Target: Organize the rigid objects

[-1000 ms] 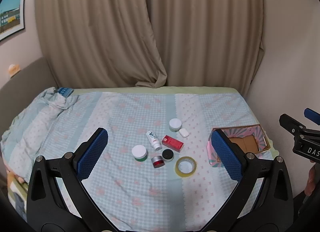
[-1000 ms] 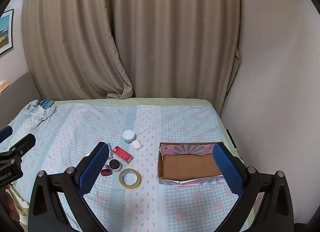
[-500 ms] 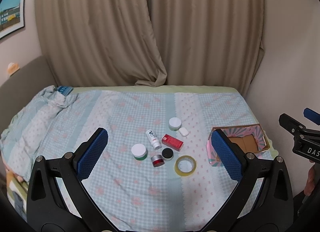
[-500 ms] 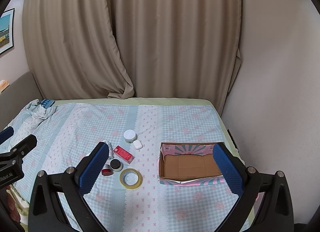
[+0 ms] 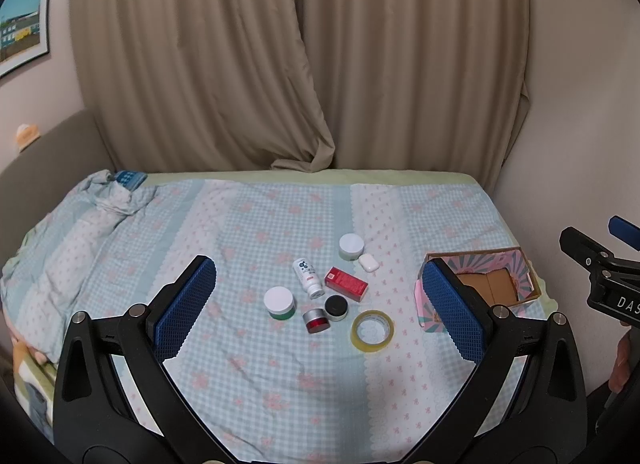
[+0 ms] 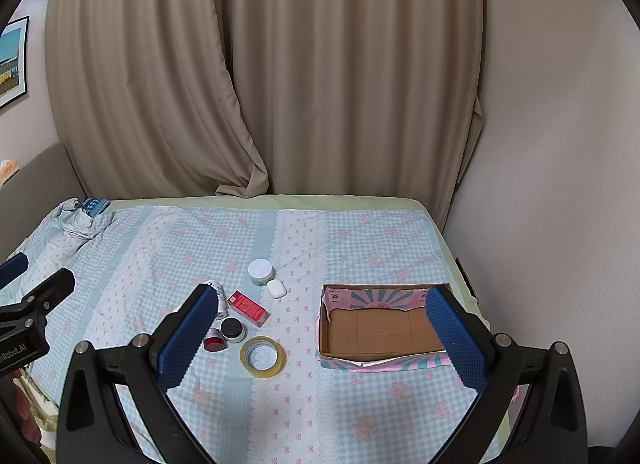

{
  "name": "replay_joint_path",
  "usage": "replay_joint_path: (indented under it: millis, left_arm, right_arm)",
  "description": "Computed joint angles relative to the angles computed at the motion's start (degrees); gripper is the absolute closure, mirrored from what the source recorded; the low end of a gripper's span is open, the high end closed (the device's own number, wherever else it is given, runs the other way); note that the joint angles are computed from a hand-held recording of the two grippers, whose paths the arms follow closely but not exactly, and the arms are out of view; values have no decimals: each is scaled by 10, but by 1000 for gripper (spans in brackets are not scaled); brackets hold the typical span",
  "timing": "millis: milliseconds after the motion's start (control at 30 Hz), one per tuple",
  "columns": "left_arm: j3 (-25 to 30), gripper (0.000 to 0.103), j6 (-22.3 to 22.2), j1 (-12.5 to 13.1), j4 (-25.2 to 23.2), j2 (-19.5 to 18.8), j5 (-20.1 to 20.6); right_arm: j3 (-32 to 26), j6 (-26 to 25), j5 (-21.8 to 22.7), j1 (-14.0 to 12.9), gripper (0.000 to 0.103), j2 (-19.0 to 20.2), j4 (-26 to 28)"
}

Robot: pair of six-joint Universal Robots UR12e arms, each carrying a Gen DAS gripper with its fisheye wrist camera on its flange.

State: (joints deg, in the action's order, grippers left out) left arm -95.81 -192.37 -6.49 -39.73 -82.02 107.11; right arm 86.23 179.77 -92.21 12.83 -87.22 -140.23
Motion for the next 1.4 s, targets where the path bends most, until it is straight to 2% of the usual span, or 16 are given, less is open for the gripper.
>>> replay_joint_path:
  millis: [1167,1400]
  left_arm:
    - [1,1,8,0,10,-7,4]
    - [3,1,-7,5,-2,-7,-5]
  right_arm:
    - [-4,1,1,3,0,6,-3]
    - [-6,-5,2,3,0,9,-3]
